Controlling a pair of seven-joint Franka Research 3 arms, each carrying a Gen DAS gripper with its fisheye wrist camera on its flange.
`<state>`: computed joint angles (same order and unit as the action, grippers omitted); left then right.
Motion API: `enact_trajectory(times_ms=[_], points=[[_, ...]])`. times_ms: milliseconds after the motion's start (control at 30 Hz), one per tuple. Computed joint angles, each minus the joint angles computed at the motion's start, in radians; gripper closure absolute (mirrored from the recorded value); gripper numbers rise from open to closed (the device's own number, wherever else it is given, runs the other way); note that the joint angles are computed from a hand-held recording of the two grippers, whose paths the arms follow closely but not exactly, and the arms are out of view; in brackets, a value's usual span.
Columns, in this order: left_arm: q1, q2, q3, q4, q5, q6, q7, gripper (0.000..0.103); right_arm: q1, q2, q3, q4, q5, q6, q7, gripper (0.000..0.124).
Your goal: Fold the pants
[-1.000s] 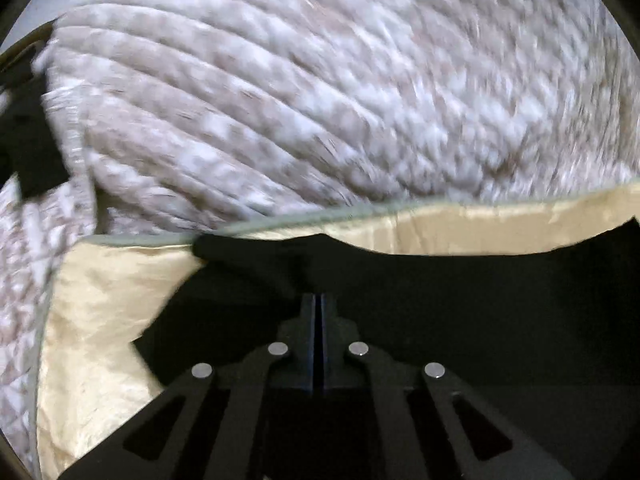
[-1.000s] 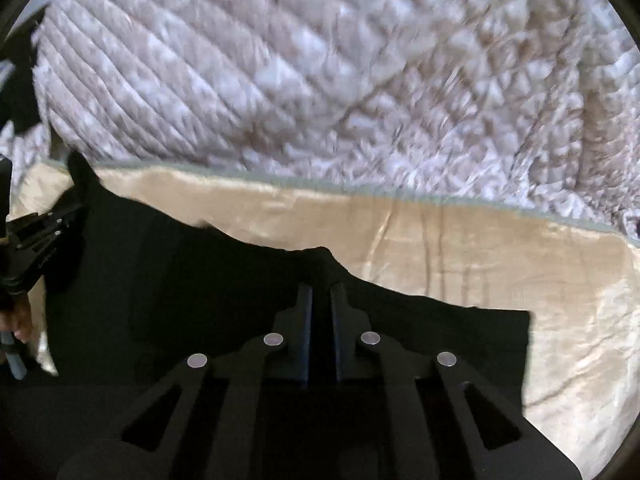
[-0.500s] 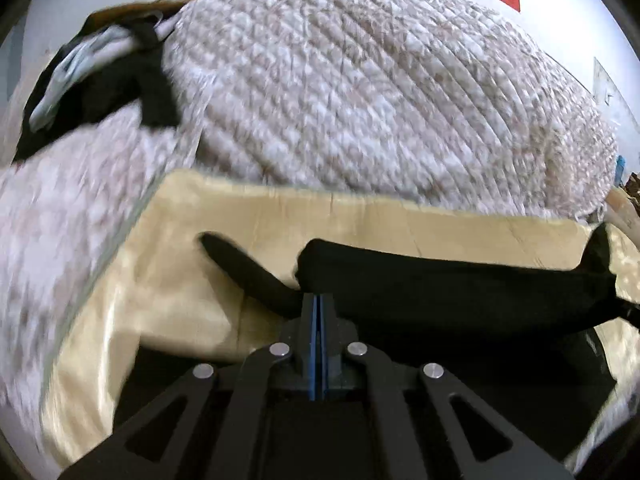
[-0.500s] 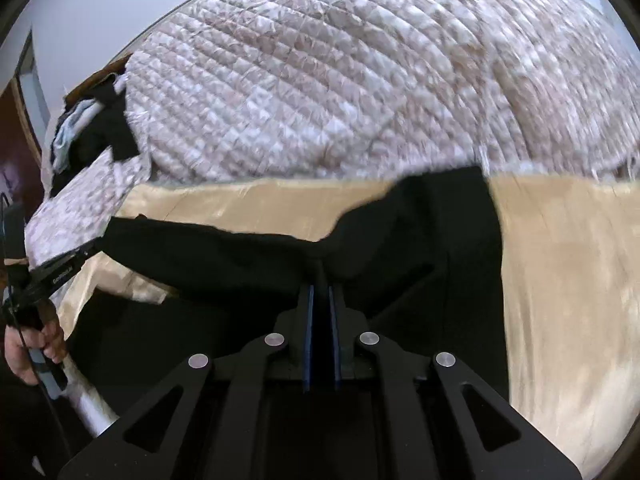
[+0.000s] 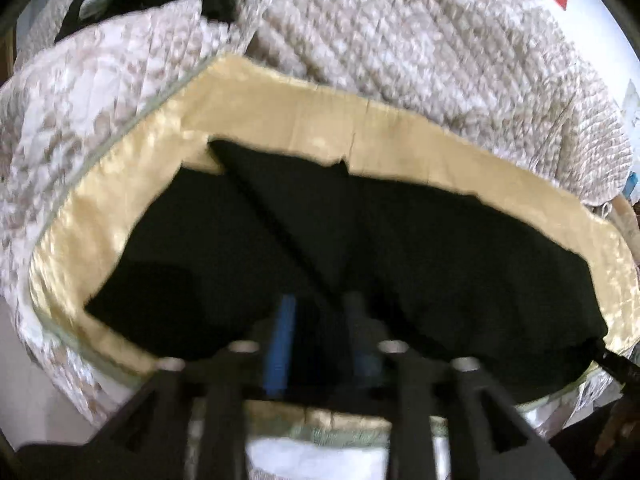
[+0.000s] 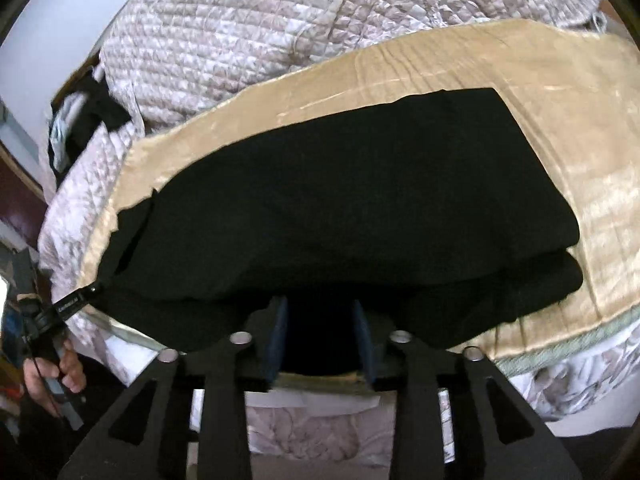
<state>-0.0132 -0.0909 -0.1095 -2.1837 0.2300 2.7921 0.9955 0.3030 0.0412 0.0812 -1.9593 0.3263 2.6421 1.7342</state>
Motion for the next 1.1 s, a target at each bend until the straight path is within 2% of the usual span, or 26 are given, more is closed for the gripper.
enact_trajectory(times_ms=[67, 133, 267, 367, 433, 467, 500, 533, 567, 633, 667, 700, 733, 767, 833, 900, 967, 1100], points=[[0.001, 0.027, -0.004, 0.041, 0.026, 0.003, 0.004, 0.051, -0.002, -0.017, 0.001, -0.033, 0.055, 0.041, -0.001, 0.082], [-0.005, 0.076, -0.007, 0.099, 0.029, -0.012, 0.044, 0.049, -0.003, -0.027, -0.002, -0.060, 0.058, 0.097, 0.050, 0.075], [-0.032, 0.222, -0.008, 0.269, 0.173, -0.102, 0.010, 0.049, -0.010, -0.048, -0.007, -0.105, 0.029, 0.164, 0.160, 0.066], [-0.064, 0.326, 0.003, 0.393, 0.246, -0.215, -0.001, 0.049, -0.018, -0.048, -0.012, -0.115, 0.093, 0.188, 0.167, 0.065], [-0.088, 0.355, 0.026, 0.417, 0.320, -0.211, -0.050, 0.050, -0.026, -0.046, -0.017, -0.120, 0.090, 0.202, 0.211, 0.065], [-0.094, 0.355, 0.033, 0.415, 0.346, -0.202, -0.068, 0.061, -0.029, -0.043, -0.018, -0.122, 0.112, 0.215, 0.221, 0.065], [-0.098, 0.351, 0.037, 0.410, 0.368, -0.194, -0.081, 0.084, -0.030, -0.041, -0.018, -0.125, 0.158, 0.233, 0.207, 0.065], [-0.111, 0.348, 0.049, 0.408, 0.410, -0.203, -0.119, 0.094, -0.032, -0.037, -0.019, -0.125, 0.167, 0.249, 0.218, 0.065], [-0.118, 0.343, 0.056, 0.404, 0.442, -0.213, -0.155, 0.098, -0.034, -0.034, -0.020, -0.124, 0.151, 0.258, 0.242, 0.065], [-0.106, 0.299, 0.064, 0.347, 0.471, -0.159, -0.234, 0.098, -0.038, -0.023, -0.024, -0.119, 0.089, 0.282, 0.314, 0.065], [-0.106, 0.259, 0.079, 0.303, 0.526, -0.132, -0.317, 0.099, -0.040, -0.021, -0.026, -0.117, 0.071, 0.288, 0.330, 0.066], [-0.101, 0.219, 0.087, 0.261, 0.588, -0.110, -0.397, 0.099, -0.041, -0.017, -0.029, -0.114, 0.030, 0.290, 0.367, 0.075], [-0.092, 0.165, 0.095, 0.207, 0.665, -0.090, -0.501, 0.099, -0.043, -0.020, -0.037, -0.118, -0.040, 0.285, 0.425, 0.091], [-0.078, 0.123, 0.093, 0.166, 0.712, -0.082, -0.572, 0.099, -0.046, -0.022, -0.042, -0.121, -0.089, 0.276, 0.464, 0.099], [-0.036, 0.031, 0.088, 0.068, 0.767, -0.063, -0.701, 0.099, -0.055, -0.027, -0.038, -0.135, -0.016, 0.280, 0.421, 0.107], [0.001, -0.023, 0.090, -0.012, 0.704, -0.012, -0.716, 0.098, -0.060, -0.028, -0.034, -0.142, 0.058, 0.290, 0.370, 0.108], [0.025, -0.057, 0.095, -0.078, 0.603, 0.024, -0.697, 0.098, -0.061, -0.028, -0.034, -0.140, 0.023, 0.286, 0.384, 0.108], [0.033, -0.045, 0.120, -0.134, 0.347, 0.112, -0.555, 0.095, -0.062, -0.025, -0.031, -0.134, 0.048, 0.282, 0.365, 0.108]])
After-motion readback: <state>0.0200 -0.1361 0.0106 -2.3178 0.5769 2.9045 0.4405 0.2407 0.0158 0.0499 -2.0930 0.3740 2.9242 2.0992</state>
